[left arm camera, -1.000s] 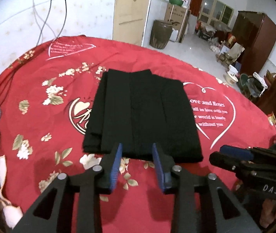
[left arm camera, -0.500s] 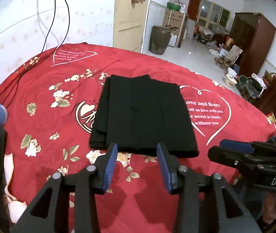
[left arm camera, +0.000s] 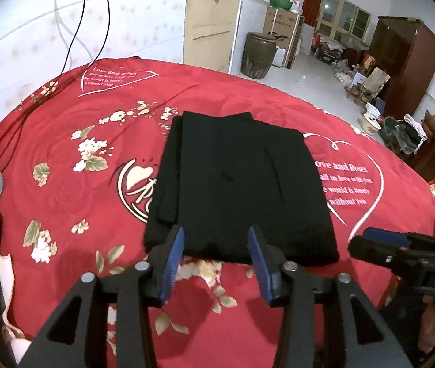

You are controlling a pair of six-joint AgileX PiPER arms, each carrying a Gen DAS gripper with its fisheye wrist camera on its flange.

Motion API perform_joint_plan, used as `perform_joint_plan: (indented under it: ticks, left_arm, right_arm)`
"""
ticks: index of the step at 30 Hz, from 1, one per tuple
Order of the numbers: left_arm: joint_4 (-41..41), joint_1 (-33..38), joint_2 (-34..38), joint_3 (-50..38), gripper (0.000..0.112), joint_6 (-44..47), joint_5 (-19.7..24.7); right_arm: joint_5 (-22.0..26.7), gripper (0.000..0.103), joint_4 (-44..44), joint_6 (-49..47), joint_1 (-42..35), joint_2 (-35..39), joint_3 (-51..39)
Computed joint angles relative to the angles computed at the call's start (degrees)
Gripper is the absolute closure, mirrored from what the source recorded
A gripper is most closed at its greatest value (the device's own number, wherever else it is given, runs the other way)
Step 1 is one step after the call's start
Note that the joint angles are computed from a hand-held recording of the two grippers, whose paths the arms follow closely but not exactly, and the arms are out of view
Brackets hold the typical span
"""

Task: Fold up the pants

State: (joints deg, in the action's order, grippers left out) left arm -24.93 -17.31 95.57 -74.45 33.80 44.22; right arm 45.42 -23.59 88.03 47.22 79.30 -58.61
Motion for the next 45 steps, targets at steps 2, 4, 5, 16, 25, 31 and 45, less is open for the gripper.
perform_joint_plan:
  ticks: [2,4,5,16,25,31,45]
  left_arm:
    - [0.3,0.0,2.0,-1.8,0.060,-0.3,0.2]
    - [-0.2,0.2,4.4,-3.9,0.059,0.7,0.5]
    - [-0.5,0.3,5.8,-5.1,0.059,1.2,0.5]
    - [-4.8,3.9,20.4,-18.9,0.049,1.8,5.7]
    - [-10.5,4.6,23.6,-20.6,0.040,5.9,4.4]
    - [-12.4,3.9,21.9,-18.0,0.063,7.1,3.7]
    - [-9.4,3.5,15.7,-18.4,0.096,2.4,5.9]
  right_arm:
    - [-1.4,0.044,0.8,-1.3,-1.9,-0.3,0.8]
    - [-2.8,0.044,2.8,-5.0,-4.6,0.1,1.1]
    - [-3.7,0.044,4.1,-6.8,-6.1,0.2,1.4]
    - [-14.3,0.044,15.2,-23.3,-19.8,5.6,4.0]
    - [-27.1,0.044,30.0,-36.7,-25.9,7.3,8.3]
    - [-29.6,0.054,34.4,-41.8,-26.2,8.1,8.5]
    - [-30.4,0.089,40.5,-48.5,-26.3,4.9,8.7]
